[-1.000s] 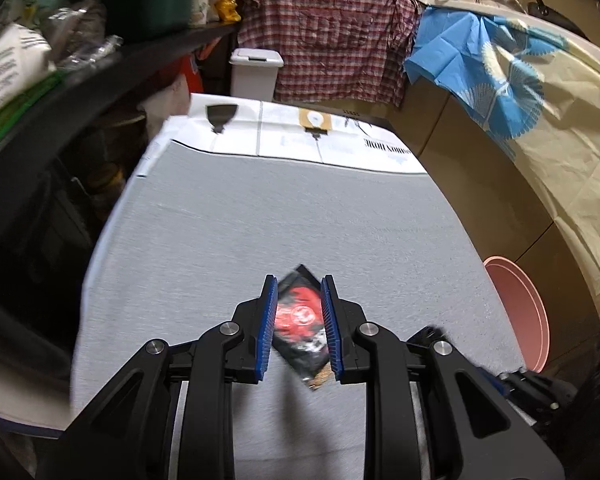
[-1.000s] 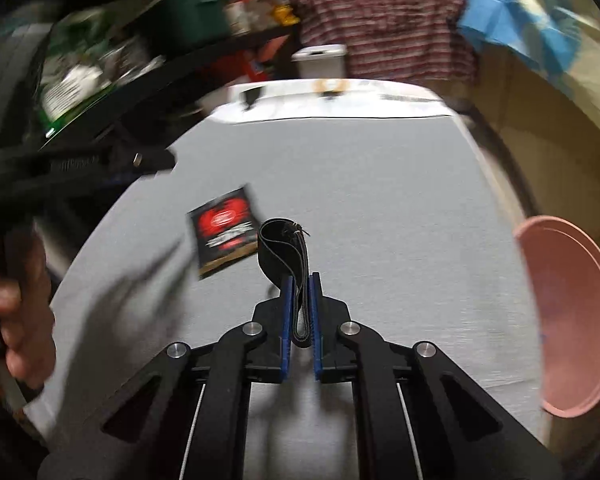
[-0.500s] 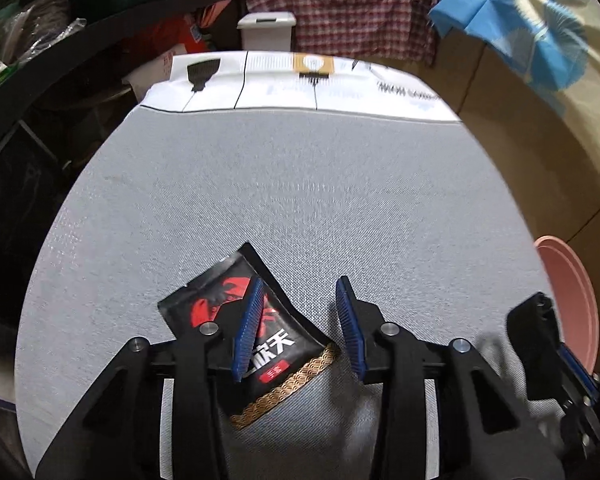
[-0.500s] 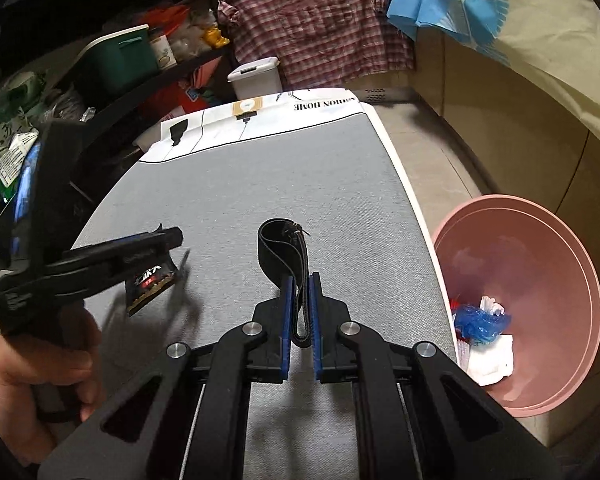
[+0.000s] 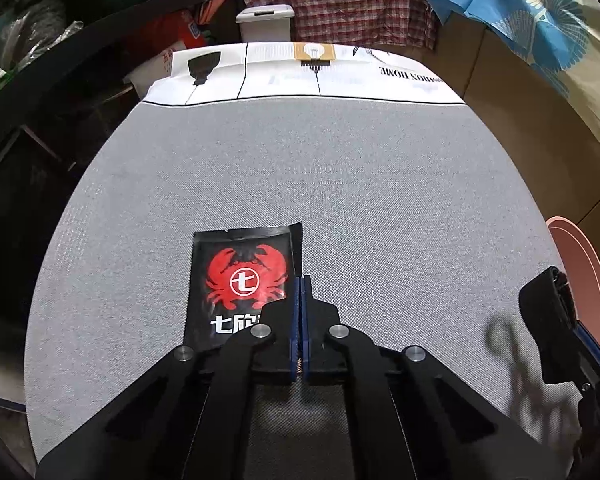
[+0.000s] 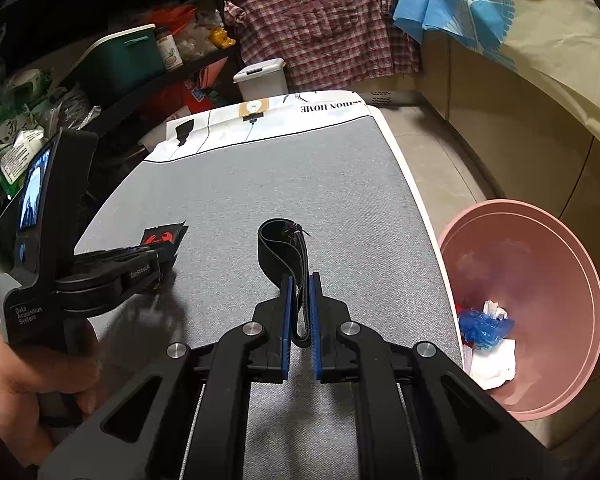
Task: Collect trash
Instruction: 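Carry the snack packet and black strap over the pink bin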
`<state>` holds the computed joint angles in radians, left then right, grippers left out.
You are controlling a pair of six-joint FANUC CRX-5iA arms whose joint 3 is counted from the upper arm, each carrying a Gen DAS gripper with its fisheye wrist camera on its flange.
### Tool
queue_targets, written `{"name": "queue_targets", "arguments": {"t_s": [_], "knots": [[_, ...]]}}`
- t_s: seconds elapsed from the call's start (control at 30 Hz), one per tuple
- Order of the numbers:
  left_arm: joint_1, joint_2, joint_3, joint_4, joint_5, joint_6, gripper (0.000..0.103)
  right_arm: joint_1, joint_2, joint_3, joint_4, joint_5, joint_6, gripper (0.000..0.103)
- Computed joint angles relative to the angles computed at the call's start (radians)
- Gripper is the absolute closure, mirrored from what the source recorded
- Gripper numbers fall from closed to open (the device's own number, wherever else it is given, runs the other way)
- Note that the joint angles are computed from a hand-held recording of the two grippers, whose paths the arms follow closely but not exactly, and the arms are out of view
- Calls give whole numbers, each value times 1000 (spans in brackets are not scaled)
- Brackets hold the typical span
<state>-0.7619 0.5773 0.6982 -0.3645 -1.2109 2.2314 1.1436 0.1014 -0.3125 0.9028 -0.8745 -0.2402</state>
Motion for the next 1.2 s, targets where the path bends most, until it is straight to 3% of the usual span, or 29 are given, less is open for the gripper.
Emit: {"name": "queue_targets", "arguments": {"t_s": [0.3, 0.83, 1.2], "knots": [[-2, -74, -73, -11, 73, -5, 103, 15, -1, -1, 31, -24, -8, 95], [31, -278, -317, 67, 330, -29, 103, 66, -29, -8, 83, -90, -31, 95], [22, -325, -358, 100, 392, -59, 103, 92, -105, 2, 85, -136, 31, 95]]}}
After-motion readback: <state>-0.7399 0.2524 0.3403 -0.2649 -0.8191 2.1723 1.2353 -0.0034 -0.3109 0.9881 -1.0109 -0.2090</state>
